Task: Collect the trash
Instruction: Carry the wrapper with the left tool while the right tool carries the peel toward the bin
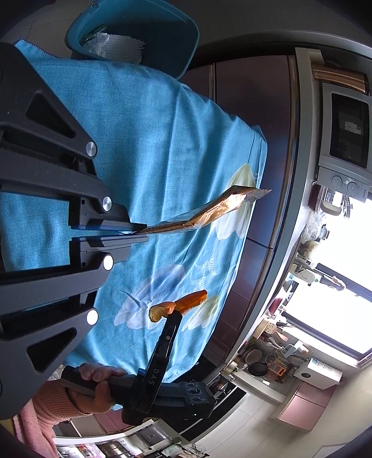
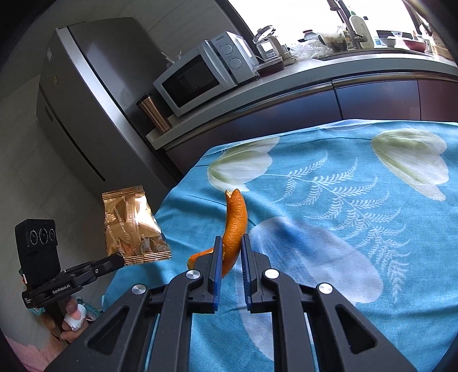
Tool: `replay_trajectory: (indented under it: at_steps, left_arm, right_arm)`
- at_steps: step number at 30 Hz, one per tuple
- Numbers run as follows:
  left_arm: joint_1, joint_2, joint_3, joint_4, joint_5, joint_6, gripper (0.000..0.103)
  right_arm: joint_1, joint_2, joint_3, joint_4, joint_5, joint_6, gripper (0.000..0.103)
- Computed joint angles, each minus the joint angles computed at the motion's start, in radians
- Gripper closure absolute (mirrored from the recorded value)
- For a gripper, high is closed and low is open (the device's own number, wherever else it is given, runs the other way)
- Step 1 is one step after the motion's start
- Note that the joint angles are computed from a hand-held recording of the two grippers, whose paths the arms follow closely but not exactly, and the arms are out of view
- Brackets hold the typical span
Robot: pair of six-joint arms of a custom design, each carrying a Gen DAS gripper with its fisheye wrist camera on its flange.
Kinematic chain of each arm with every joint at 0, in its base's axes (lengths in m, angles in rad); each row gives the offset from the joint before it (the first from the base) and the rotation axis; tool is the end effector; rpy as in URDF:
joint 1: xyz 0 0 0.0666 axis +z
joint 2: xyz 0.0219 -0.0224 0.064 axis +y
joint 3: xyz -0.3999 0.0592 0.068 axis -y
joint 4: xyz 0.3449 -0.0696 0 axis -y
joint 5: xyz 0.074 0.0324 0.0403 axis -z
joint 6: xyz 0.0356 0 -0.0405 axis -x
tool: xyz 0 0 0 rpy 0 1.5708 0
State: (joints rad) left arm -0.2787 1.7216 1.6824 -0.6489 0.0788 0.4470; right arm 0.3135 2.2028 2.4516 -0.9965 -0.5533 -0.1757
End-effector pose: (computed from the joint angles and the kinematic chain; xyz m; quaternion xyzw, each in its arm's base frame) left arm 0.5551 -0.1622 0.4325 -0.0592 0.9017 -0.1848 0.3864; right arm 0.6827 0.2406 0.4270 -0.1697 0.8720 0.3361 0.3127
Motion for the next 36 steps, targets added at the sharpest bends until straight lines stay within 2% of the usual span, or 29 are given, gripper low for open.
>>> replay_trajectory:
  at_steps: [21,36]
  left_arm:
    - [0.018,-0.116,-0.149,0.037,-0.038,0.022,0.1]
    - [0.037,-0.179,-0.216,0.053,-0.061,0.023,0.1]
  right_arm:
    - [0.049,-0.029,-0.041,0.012,-0.03,0.018,0.092]
    - [0.082,-0.011,0.004,-0.016,-0.05,0.035,0.092]
